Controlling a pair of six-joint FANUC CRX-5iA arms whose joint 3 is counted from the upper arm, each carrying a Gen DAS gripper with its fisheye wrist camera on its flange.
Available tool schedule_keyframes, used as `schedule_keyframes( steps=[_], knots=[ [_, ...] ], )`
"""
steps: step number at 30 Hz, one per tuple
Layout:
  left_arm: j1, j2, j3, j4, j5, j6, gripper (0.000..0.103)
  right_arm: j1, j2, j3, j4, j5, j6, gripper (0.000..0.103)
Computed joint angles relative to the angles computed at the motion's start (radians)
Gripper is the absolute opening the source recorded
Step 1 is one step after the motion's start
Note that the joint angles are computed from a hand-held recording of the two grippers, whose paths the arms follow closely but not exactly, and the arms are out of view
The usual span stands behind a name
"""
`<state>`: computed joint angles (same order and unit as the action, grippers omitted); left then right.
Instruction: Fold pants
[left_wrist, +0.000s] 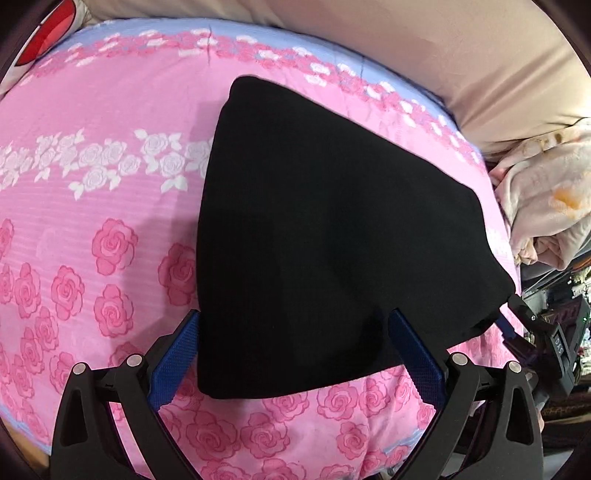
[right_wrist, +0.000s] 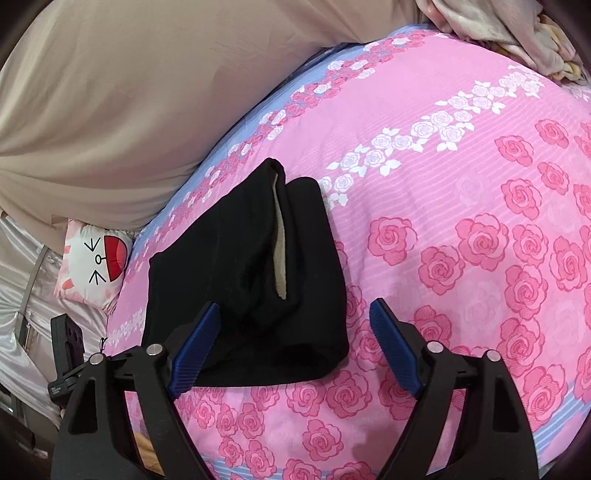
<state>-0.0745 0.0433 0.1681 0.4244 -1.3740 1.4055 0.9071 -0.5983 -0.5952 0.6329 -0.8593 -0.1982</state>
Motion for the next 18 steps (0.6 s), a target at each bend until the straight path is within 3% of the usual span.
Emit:
schedule_keyframes(
  steps=[5, 11, 18],
  knots=[
    [-0.031, 0.008, 0.025, -0.040, -0.006, -0.001, 0.098, -0.057, 0.009, 0.001, -0.137, 0.140, 0.055, 0.085],
    [-0.034, 0.031, 0.048, -0.039, -0.024, 0.002, 0.097, -0.081, 0.051, 0.035, -0.197, 0.177, 0.076, 0.098],
    [-0.034, 0.063, 0.085, -0.031, -0.049, 0.041, 0.097, -0.126, 0.061, 0.053, -0.275, 0.217, 0.082, 0.098]
  ],
)
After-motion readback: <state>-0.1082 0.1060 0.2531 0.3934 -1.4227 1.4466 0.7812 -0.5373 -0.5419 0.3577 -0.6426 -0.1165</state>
